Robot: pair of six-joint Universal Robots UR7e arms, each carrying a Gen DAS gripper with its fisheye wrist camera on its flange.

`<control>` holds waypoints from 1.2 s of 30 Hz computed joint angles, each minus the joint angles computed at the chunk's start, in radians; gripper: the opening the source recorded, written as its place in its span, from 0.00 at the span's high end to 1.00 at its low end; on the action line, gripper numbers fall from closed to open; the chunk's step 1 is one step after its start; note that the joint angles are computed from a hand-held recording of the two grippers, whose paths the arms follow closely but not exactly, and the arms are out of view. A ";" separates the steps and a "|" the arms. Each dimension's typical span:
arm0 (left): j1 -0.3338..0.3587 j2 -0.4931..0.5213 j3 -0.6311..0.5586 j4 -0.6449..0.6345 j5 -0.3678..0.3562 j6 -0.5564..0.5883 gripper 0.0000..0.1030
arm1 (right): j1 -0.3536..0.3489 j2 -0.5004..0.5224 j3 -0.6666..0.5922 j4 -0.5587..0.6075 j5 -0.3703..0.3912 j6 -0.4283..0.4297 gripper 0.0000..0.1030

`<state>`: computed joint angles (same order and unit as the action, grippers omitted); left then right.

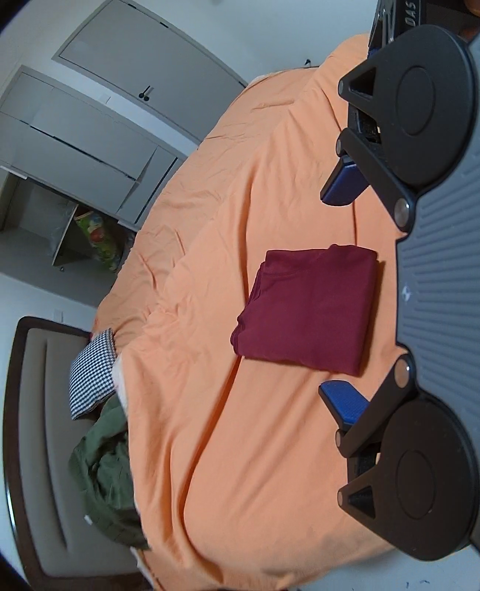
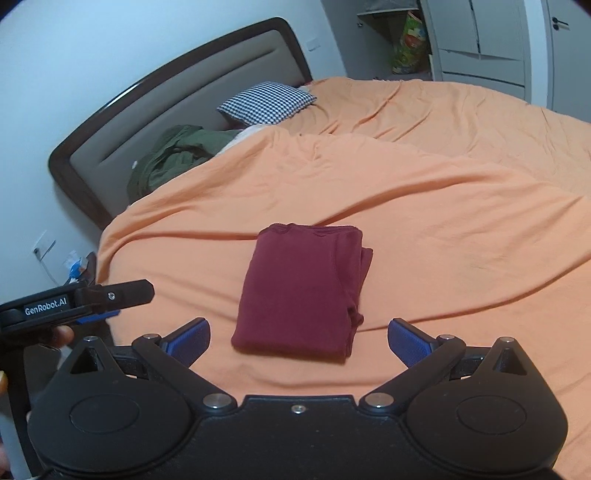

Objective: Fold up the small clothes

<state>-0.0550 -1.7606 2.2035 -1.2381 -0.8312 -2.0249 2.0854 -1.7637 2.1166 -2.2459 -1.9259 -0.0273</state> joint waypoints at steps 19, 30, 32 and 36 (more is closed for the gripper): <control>-0.183 0.013 -0.053 0.154 -0.170 -0.344 0.00 | 0.109 -0.103 -0.041 0.191 0.006 0.019 0.01; -0.044 0.146 -0.113 0.108 -0.170 -0.061 0.00 | 0.158 0.005 -0.119 0.191 -0.108 0.002 0.01; -0.041 0.135 -0.106 0.090 -0.162 -0.063 0.00 | 0.150 0.004 -0.115 0.187 -0.104 0.003 0.01; -0.031 0.129 -0.103 0.089 -0.162 -0.057 0.00 | 0.136 -0.008 -0.107 0.189 -0.101 0.011 0.01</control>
